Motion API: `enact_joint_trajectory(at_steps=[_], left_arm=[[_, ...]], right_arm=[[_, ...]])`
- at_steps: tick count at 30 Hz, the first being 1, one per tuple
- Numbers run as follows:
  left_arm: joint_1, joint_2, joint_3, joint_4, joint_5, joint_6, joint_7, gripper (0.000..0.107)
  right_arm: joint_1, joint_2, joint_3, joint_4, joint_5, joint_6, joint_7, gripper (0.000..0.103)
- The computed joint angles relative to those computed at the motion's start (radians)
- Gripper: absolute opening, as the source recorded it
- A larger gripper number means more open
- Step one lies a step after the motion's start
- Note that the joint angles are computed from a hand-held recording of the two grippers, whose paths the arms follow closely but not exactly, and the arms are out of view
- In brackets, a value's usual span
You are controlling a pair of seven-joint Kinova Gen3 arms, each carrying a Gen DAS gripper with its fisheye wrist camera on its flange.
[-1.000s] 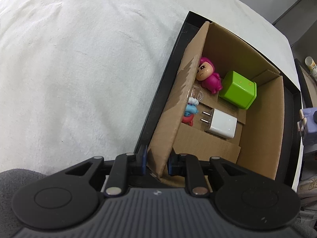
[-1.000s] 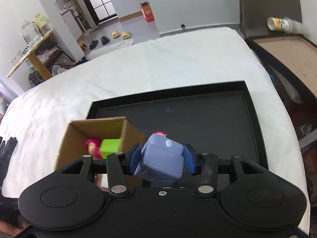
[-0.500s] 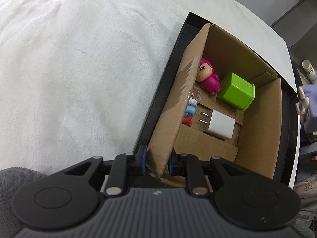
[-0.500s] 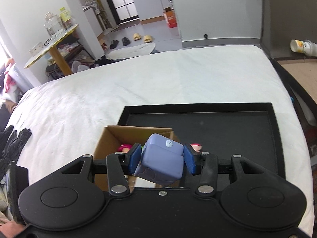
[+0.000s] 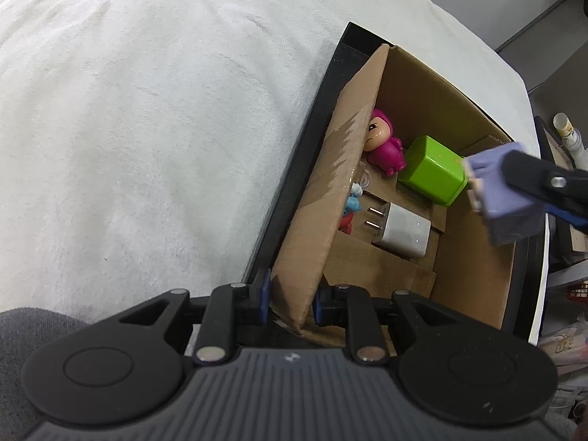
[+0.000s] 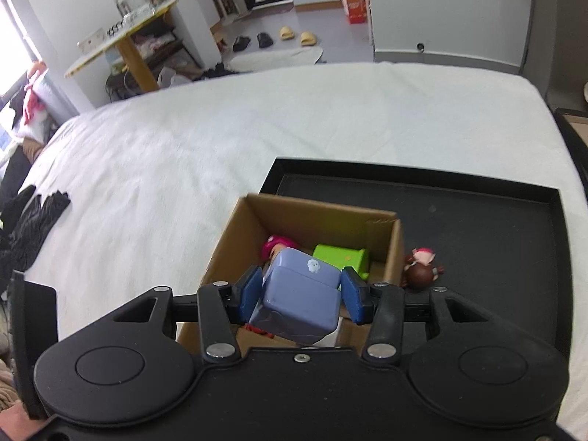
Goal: Organize rigid objects
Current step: 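Lift the lavender block and carry it over the box, then lower the lavender block into the box and open the right gripper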
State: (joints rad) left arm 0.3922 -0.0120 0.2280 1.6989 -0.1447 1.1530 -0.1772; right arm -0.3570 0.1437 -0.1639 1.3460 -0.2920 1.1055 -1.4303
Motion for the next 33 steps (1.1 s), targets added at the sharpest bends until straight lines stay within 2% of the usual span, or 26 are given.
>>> enact_joint_trajectory(at_steps=[11, 14, 24, 33], left_arm=[[-0.013, -0.015, 0.000, 0.014, 0.023, -0.019, -0.040, 0.022], [-0.015, -0.011, 0.000, 0.010, 0.028, -0.020, -0.048, 0.022], [-0.016, -0.007, -0.003, 0.013, 0.029, -0.028, -0.047, 0.022], [-0.011, -0.005, 0.000, 0.010, 0.021, -0.020, -0.033, 0.022]], right_arm=[[-0.076, 0.047, -0.014, -0.001, 0.090, -0.017, -0.108, 0.048], [-0.075, 0.048, -0.014, 0.001, 0.086, -0.023, -0.122, 0.048], [0.001, 0.014, 0.005, -0.018, 0.006, 0.017, -0.078, 0.048], [0.063, -0.007, 0.032, -0.032, -0.022, 0.053, -0.039, 0.050]])
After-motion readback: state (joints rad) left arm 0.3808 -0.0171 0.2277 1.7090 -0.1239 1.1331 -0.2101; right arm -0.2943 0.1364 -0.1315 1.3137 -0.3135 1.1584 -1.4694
